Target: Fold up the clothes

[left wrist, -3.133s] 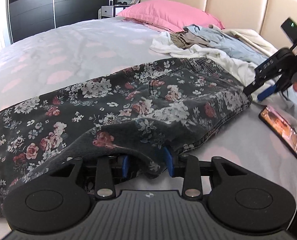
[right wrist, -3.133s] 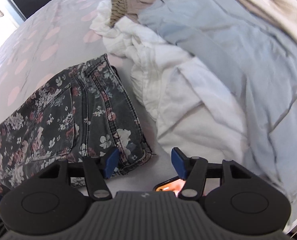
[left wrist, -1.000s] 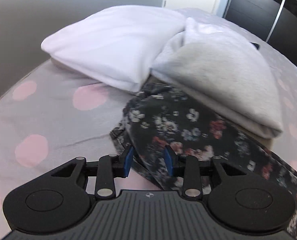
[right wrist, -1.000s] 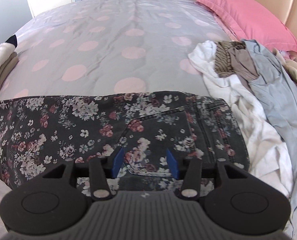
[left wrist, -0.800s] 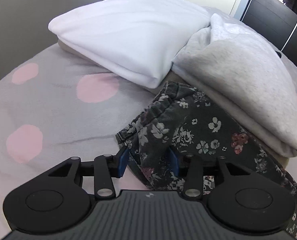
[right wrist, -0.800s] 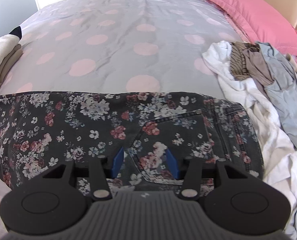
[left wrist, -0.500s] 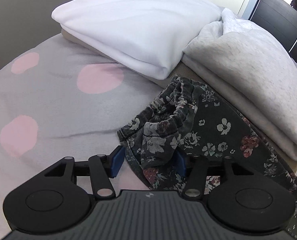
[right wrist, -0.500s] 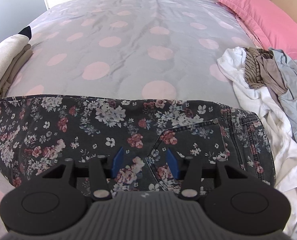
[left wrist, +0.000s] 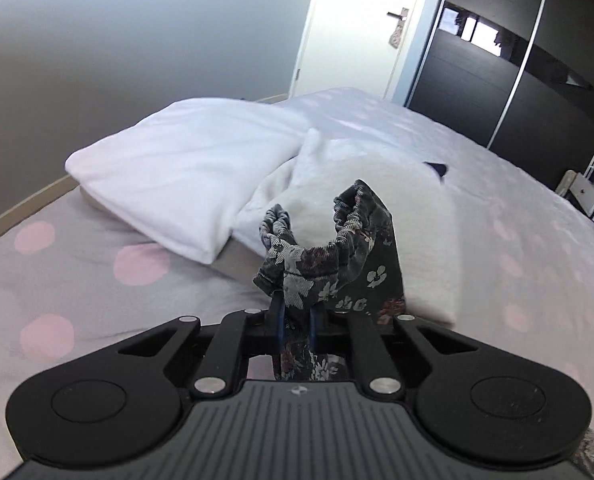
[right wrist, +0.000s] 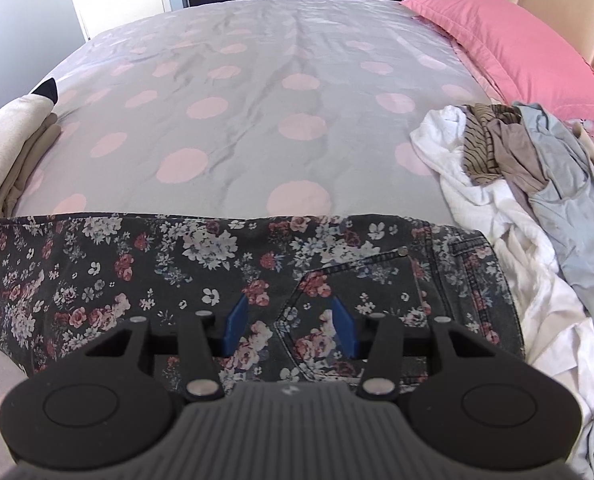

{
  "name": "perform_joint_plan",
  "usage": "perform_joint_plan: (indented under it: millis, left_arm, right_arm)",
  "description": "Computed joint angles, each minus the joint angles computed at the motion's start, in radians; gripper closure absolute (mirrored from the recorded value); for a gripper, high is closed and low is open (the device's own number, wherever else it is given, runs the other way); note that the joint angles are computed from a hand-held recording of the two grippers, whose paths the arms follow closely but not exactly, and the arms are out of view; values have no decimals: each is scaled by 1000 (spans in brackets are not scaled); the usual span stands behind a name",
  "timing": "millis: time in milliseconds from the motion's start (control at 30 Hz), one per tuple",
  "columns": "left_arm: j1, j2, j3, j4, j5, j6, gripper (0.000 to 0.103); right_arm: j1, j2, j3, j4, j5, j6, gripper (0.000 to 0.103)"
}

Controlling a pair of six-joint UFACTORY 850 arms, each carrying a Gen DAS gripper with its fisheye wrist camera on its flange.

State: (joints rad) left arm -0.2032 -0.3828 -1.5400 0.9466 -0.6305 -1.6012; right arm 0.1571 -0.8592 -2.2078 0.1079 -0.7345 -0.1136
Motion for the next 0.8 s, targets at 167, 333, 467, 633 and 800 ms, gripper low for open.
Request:
perform_joint_plan:
  millis: [167, 333, 467, 633, 800]
  left_arm:
    - [-92, -38, -121, 6, 11, 55, 95]
    - [-199, -115, -241, 64, 13, 89, 95]
    - [-281, -210, -354, 101, -18, 188, 95]
    - [-342, -334, -491, -7, -34, 379, 95]
    - [-403, -431, -576, -90, -68, 579, 96]
  right_arm:
    - [-17, 36, 46, 8, 6, -4, 53]
    - [-39, 73, 99, 81, 11, -49, 54]
    - [-56, 81, 110, 158, -12, -84, 54]
    - [-68, 83, 116, 214, -51, -112, 61]
    - [-74, 58, 95, 300, -134, -144, 66]
